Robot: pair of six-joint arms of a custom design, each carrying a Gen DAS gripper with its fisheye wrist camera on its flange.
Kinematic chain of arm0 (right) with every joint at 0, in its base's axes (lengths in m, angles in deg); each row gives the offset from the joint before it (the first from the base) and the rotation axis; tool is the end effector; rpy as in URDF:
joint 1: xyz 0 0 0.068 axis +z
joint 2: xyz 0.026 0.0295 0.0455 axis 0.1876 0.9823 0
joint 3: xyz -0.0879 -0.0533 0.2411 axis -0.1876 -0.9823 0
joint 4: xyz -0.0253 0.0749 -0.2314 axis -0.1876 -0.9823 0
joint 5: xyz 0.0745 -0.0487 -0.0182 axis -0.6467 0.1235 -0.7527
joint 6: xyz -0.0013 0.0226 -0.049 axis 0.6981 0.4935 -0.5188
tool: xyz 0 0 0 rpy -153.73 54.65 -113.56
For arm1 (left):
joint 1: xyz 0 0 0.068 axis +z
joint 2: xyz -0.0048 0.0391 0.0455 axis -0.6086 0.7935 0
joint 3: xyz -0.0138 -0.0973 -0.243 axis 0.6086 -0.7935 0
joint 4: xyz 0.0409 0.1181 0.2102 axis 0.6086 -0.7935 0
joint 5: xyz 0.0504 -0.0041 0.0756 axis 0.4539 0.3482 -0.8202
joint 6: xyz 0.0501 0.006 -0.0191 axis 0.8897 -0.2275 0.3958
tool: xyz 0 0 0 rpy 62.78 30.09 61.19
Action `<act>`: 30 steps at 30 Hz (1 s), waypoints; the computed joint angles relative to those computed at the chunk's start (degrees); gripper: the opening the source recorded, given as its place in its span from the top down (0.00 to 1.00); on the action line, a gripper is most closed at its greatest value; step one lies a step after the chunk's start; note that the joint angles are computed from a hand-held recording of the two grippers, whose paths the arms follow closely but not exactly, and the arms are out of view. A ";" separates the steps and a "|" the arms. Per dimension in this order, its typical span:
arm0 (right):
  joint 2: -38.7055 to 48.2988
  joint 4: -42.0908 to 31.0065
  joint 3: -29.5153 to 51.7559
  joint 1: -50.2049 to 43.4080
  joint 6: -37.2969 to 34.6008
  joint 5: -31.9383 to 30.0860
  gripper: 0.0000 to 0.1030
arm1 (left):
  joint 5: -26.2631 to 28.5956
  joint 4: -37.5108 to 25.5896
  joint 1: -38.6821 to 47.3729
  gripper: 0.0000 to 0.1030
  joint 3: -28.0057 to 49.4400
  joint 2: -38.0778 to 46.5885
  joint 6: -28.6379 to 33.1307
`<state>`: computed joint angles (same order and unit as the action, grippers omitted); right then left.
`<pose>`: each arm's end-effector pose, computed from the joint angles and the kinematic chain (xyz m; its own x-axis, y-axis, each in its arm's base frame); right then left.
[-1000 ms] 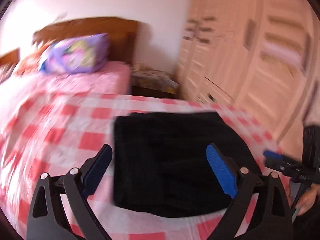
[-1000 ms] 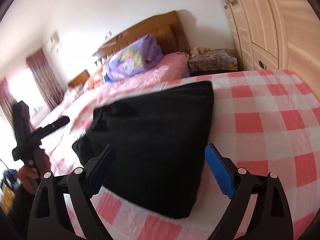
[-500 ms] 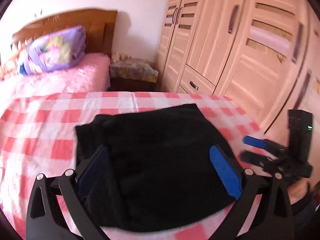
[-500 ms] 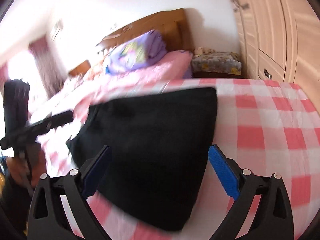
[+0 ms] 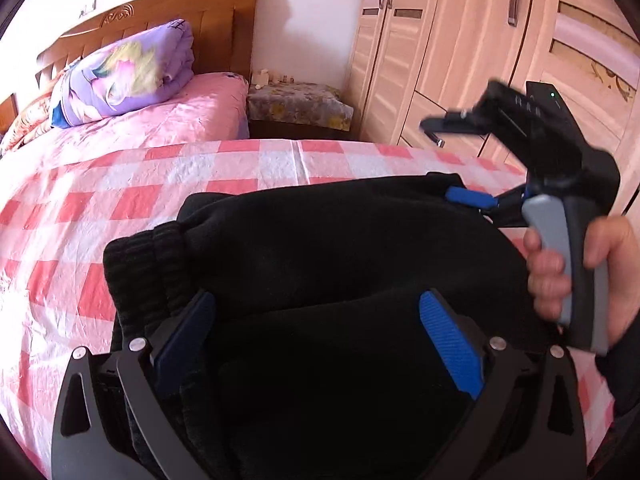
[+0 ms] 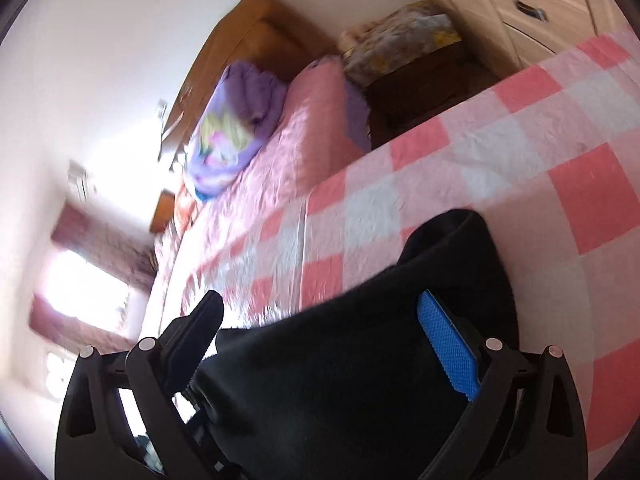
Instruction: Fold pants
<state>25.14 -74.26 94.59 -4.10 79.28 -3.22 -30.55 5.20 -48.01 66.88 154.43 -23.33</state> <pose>0.3214 -0.0613 0.1741 -0.7168 0.6210 -0.3172 0.1765 0.6017 0.7790 0.2599 -0.0580 0.1880 -0.6768 0.2425 -0.6951 0.4393 0.8907 -0.1170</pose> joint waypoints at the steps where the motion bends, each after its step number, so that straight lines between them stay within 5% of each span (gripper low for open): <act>1: -0.92 -0.23 -0.09 -0.18 1.28 -1.26 0.06 | 0.42 0.18 0.29 0.01 0.20 0.55 -0.11; 4: -4.86 4.60 -2.43 0.61 2.95 -8.44 0.06 | 2.67 -0.19 1.71 0.01 0.76 1.12 -0.37; 8: -4.81 -8.24 2.02 5.90 -5.58 -11.05 0.04 | 2.96 -0.22 1.95 0.01 1.08 1.65 -0.11; 11: -2.08 -12.46 4.27 8.84 -11.71 -1.99 0.06 | 3.05 -0.93 1.95 0.01 1.55 1.78 -0.36; 14: -4.14 -5.89 1.10 6.67 -5.56 5.41 0.06 | 2.19 -2.56 1.47 0.01 2.75 2.45 0.39; 17: -10.58 -1.77 -4.03 2.65 -0.01 -3.83 0.05 | 2.70 -4.58 2.01 0.01 3.23 1.51 1.13; 23: -36.63 -7.87 -19.26 -0.01 -8.31 -12.59 0.04 | 11.27 -8.98 7.49 0.01 -3.49 -12.86 0.11; 25: -35.99 -4.32 -25.26 -1.53 -6.98 -18.29 0.04 | 8.29 -9.63 6.41 0.01 -5.69 -14.61 1.62; 28: -32.76 2.35 -31.37 -1.45 -7.64 -18.00 0.05 | -0.89 -6.61 1.12 0.01 -9.49 -16.47 4.52; 30: -39.82 -7.12 -31.29 -3.58 -8.86 -16.49 0.04 | -8.24 -8.66 -2.88 0.01 -10.07 -19.84 5.04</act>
